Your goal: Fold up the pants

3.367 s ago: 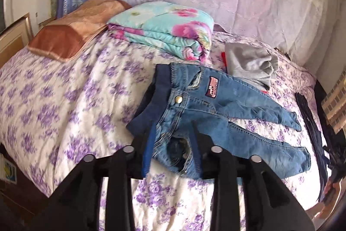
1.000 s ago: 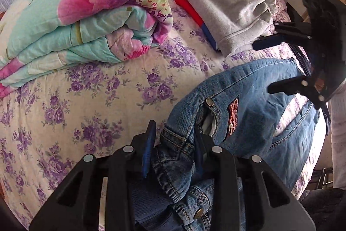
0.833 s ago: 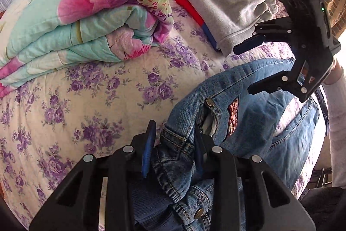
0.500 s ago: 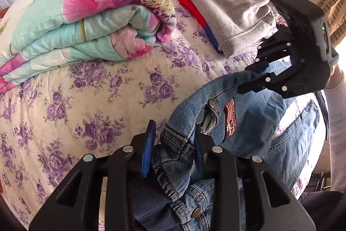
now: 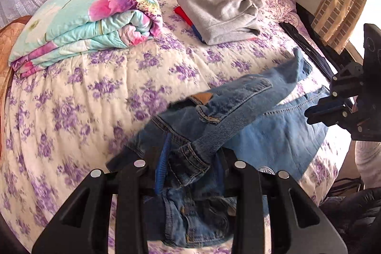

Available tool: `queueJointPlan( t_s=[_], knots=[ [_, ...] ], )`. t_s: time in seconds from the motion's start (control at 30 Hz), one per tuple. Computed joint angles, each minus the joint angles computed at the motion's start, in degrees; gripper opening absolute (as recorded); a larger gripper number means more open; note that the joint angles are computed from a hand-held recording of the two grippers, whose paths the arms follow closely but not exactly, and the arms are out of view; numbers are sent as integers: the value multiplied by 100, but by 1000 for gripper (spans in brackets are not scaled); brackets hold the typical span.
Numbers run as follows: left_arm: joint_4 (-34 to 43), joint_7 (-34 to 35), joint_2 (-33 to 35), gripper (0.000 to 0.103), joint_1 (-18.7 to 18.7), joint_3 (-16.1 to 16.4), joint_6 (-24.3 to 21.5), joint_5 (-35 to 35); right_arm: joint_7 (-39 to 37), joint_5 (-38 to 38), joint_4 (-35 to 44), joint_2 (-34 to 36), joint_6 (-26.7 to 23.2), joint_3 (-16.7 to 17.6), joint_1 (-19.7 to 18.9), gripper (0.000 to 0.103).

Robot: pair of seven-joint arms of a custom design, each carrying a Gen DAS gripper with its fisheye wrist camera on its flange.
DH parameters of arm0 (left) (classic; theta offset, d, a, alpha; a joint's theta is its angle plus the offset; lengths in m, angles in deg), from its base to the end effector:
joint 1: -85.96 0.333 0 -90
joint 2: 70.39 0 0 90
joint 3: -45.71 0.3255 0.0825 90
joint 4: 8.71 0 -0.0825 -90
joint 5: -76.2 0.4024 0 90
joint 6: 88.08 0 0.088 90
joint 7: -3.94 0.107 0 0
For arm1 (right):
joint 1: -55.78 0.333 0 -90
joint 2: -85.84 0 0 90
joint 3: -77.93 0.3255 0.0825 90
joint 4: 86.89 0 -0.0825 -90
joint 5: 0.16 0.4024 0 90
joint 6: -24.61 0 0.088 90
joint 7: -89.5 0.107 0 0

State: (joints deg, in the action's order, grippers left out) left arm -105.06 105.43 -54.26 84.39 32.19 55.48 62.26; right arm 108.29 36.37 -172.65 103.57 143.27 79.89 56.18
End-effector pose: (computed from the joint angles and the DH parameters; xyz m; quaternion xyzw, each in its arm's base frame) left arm 0.6830 -0.1643 0.5035 -0.5744 0.7634 -0.2810 0.0915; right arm 0.7018 0.0565 0.5343 -0.9137 0.2472 -0.0684 0.3152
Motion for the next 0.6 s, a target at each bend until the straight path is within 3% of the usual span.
queueJointPlan(
  t_s=[0.07, 0.1, 0.13, 0.2, 0.23, 0.33, 0.5, 0.53, 0.57, 0.6],
  knots=[
    [-451, 51, -248, 32, 44, -67, 214, -271, -23, -197, -468, -256, 572, -32, 137, 4],
    [-530, 32, -280, 32, 45, -73, 203, -376, -13, -280, -435, -239, 551, -38, 162, 12],
    [-577, -5, -288, 31, 35, -65, 194, -438, 4, -447, -344, -179, 517, 69, 85, 47],
    [-599, -115, -255, 30, -14, -36, 196, -448, -617, -136, -714, -347, 1300, 40, 170, 88],
    [-608, -163, -250, 30, -30, -24, 232, -438, -914, -123, -777, -343, 1536, -42, 283, 89],
    [-555, -222, -213, 30, -18, -22, 300, -494, -553, -758, -323, 39, 1148, -46, 294, 89],
    [-430, -221, -144, 29, 8, -33, 290, -494, -360, -1309, -192, 479, 1835, -79, 474, 87],
    [-409, -230, -130, 29, 12, -33, 274, -487, -223, -1437, -81, 619, 1902, -102, 497, 75],
    [-373, -251, -108, 29, 13, -30, 249, -474, -26, -1570, 130, 791, 1810, -134, 508, 53],
    [-347, -247, -91, 29, 21, -36, 225, -477, 304, -1723, 406, 977, 1603, -193, 533, 8]
  ],
)
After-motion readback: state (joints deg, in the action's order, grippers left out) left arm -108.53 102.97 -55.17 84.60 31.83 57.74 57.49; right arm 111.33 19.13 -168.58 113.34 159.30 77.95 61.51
